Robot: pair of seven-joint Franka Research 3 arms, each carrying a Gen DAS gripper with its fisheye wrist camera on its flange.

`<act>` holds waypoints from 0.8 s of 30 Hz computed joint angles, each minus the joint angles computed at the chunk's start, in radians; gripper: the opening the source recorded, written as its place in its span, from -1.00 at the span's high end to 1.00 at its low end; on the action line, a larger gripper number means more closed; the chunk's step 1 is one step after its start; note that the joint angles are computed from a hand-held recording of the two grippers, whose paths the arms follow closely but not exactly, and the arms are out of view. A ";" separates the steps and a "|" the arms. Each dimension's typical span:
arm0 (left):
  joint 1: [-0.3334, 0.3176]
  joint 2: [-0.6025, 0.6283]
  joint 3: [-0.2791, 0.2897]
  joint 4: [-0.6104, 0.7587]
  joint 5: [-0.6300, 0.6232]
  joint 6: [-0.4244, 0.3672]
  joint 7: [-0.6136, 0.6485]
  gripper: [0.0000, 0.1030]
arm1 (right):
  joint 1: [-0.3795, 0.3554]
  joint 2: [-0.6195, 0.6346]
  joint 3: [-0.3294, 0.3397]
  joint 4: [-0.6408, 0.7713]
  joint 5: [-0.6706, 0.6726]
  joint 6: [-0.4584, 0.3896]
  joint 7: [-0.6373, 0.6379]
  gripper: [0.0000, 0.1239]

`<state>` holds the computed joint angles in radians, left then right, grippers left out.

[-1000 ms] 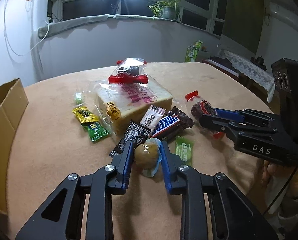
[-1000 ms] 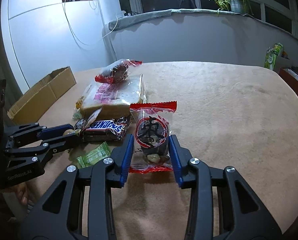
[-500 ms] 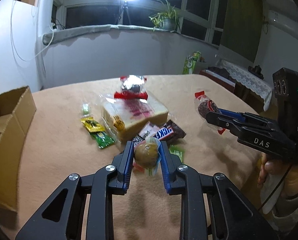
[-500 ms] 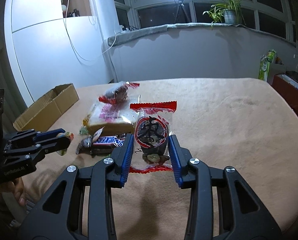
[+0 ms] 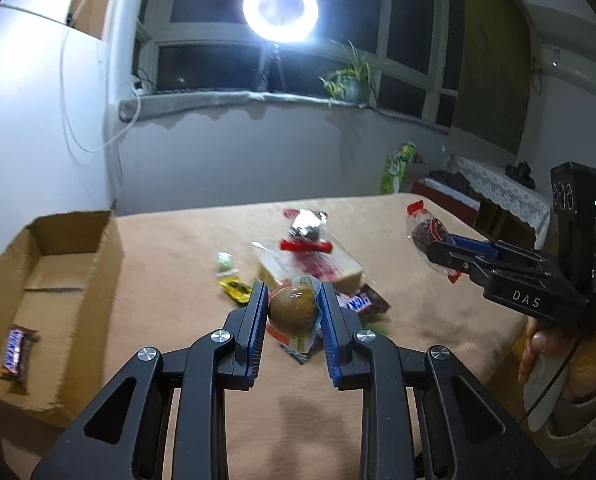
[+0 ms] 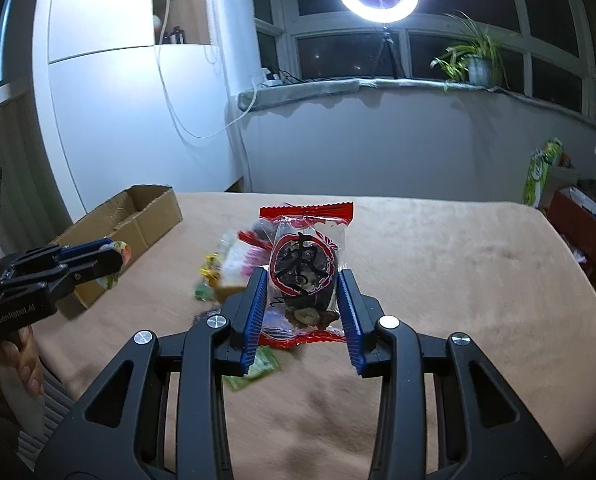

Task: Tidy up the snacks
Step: 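Carry the brown ball candy with the left tool while the right tool carries the red-wrapped candy to the box, then open the left tool over the box while the right tool releases the red-wrapped candy into it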

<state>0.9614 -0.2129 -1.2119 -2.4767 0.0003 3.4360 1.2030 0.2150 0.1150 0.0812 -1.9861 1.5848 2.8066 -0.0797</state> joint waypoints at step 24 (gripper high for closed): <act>-0.290 -0.125 0.439 -0.223 -0.295 0.107 0.143 0.54 | 0.175 0.146 0.149 0.231 -0.257 -0.033 0.085 0.40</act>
<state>0.6718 -0.3380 -0.7728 -2.6995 -0.2945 3.5433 1.3456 0.3902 0.2614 0.2305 -1.7550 1.3280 2.7738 0.0052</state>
